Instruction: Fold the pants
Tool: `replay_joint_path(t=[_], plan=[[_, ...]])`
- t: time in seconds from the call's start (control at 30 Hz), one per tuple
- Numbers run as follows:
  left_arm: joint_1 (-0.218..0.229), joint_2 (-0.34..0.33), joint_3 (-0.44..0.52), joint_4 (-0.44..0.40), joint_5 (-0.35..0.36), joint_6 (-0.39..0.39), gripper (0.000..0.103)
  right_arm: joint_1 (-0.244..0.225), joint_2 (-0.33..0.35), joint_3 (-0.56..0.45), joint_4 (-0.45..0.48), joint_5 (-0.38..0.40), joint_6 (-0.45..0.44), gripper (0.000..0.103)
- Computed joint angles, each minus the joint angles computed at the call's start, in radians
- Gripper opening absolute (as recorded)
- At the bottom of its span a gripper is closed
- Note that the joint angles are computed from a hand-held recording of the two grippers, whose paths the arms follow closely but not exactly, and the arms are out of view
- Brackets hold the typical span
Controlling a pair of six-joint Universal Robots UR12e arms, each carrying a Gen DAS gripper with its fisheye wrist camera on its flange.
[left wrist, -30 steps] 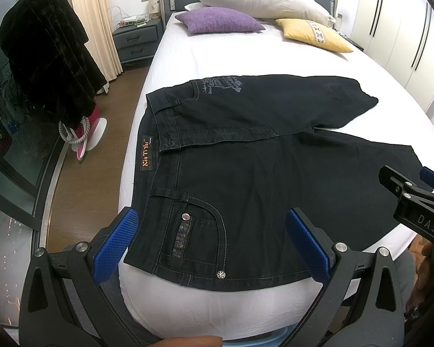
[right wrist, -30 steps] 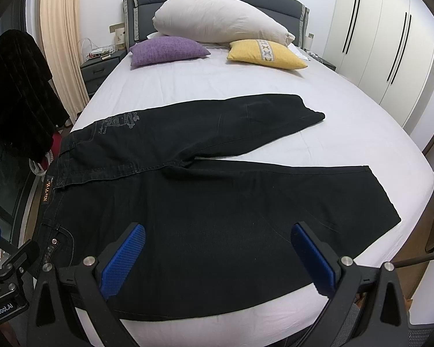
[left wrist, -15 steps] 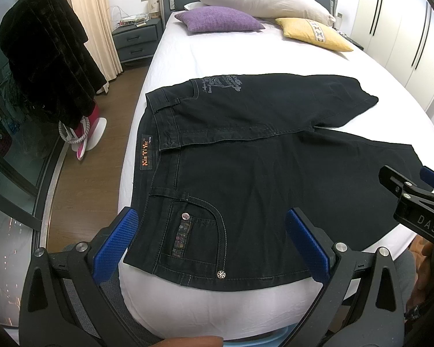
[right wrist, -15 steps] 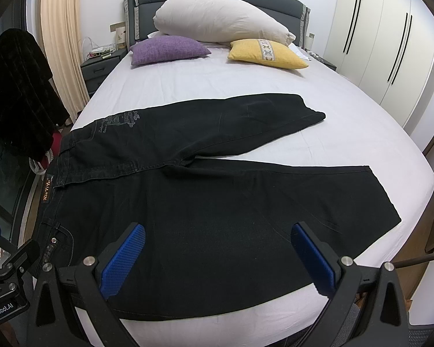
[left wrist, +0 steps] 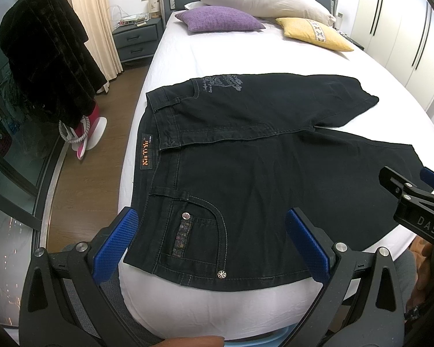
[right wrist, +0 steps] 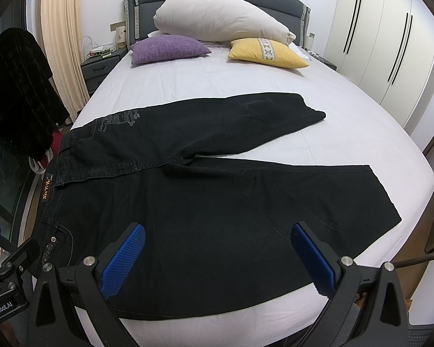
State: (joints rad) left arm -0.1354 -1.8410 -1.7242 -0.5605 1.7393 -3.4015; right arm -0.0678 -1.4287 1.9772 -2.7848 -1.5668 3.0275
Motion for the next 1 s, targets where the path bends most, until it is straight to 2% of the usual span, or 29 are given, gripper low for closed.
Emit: replay_joint_path(t=[0.2, 0.3, 0.33, 0.4, 0.47, 0.53, 0.57, 0.63, 0.67, 0.7, 0.73, 0.8, 0.9, 1.0], plan=[[0.013, -0.009, -0.001, 0.027, -0.009, 0.012, 0.103, -0.007, 0.009, -0.006, 0.004, 0.015, -0.027, 0.103], [0.028, -0.029, 0.020, 0.036, -0.030, 0.060, 0.103, -0.025, 0.027, -0.026, 0.015, 0.078, -0.073, 0.103], [0.039, -0.039, 0.032, 0.036, -0.058, 0.082, 0.103, -0.033, 0.035, -0.035, 0.015, 0.102, -0.093, 0.103], [0.072, -0.062, 0.065, 0.013, -0.169, 0.123, 0.103, -0.047, 0.057, -0.065, 0.028, 0.151, -0.130, 0.103], [0.093, -0.091, 0.104, -0.012, -0.229, 0.147, 0.103, -0.059, 0.085, -0.102, 0.035, 0.188, -0.169, 0.103], [0.100, -0.121, 0.135, 0.015, -0.213, 0.172, 0.103, -0.068, 0.120, -0.146, 0.043, 0.226, -0.226, 0.103], [0.102, -0.135, 0.158, -0.010, -0.209, 0.198, 0.103, -0.070, 0.139, -0.173, 0.053, 0.239, -0.256, 0.102], [0.114, -0.181, 0.237, -0.106, -0.217, 0.257, 0.103, -0.074, 0.182, -0.237, 0.095, 0.277, -0.326, 0.085], [0.119, -0.201, 0.264, -0.107, -0.205, 0.261, 0.103, -0.077, 0.199, -0.264, 0.123, 0.297, -0.352, 0.080], [0.122, -0.221, 0.289, -0.101, -0.184, 0.261, 0.103, -0.080, 0.222, -0.300, 0.163, 0.324, -0.386, 0.067], [0.131, -0.247, 0.325, -0.095, -0.175, 0.277, 0.103, -0.083, 0.243, -0.335, 0.207, 0.348, -0.421, 0.048], [0.142, -0.292, 0.390, -0.109, -0.190, 0.317, 0.103, -0.080, 0.293, -0.416, 0.309, 0.366, -0.503, 0.028], [0.163, -0.377, 0.518, -0.152, -0.225, 0.408, 0.103, -0.079, 0.361, -0.518, 0.415, 0.420, -0.636, 0.025], [0.175, -0.464, 0.665, -0.268, -0.261, 0.464, 0.103, -0.068, 0.424, -0.612, 0.480, 0.433, -0.707, 0.025]])
